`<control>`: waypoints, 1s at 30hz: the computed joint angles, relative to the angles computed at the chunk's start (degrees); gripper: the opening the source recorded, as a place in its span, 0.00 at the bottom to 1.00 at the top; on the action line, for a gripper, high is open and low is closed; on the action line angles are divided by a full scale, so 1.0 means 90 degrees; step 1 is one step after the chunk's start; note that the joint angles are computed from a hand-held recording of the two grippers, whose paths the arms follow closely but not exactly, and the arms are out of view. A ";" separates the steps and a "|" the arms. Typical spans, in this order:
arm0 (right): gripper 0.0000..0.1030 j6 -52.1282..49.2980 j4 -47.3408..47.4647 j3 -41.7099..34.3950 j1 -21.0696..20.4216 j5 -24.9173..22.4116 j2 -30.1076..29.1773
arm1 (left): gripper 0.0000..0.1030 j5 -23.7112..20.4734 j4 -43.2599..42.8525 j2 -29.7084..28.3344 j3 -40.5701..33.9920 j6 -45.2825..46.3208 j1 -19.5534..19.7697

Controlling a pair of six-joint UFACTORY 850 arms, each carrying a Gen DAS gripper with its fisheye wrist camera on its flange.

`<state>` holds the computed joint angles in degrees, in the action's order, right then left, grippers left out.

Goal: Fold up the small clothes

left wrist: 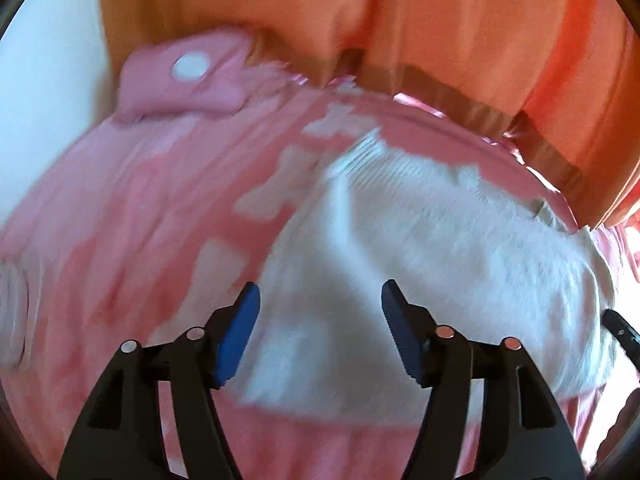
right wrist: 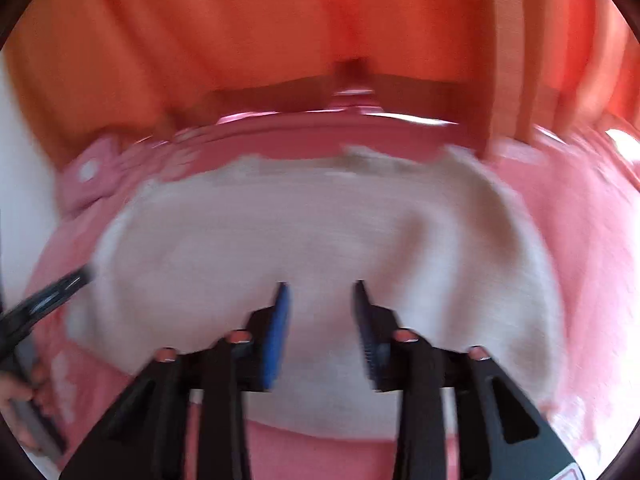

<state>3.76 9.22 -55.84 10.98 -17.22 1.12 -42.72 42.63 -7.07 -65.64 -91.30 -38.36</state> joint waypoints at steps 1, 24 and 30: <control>0.51 0.0574 -0.0383 0.0137 -0.0209 -0.0043 0.0090 | 0.63 0.0098 -0.0184 0.0196 0.0257 -0.0073 0.0037; 0.16 -0.1554 0.2589 0.0430 -0.1634 -0.1252 -0.0174 | 0.11 0.2523 -0.0913 0.1159 0.1857 -0.1490 0.0350; 0.27 -0.1285 0.2739 0.0693 -0.1565 -0.0663 0.0328 | 0.14 0.1433 -0.0539 0.0778 0.1200 -0.1143 0.0031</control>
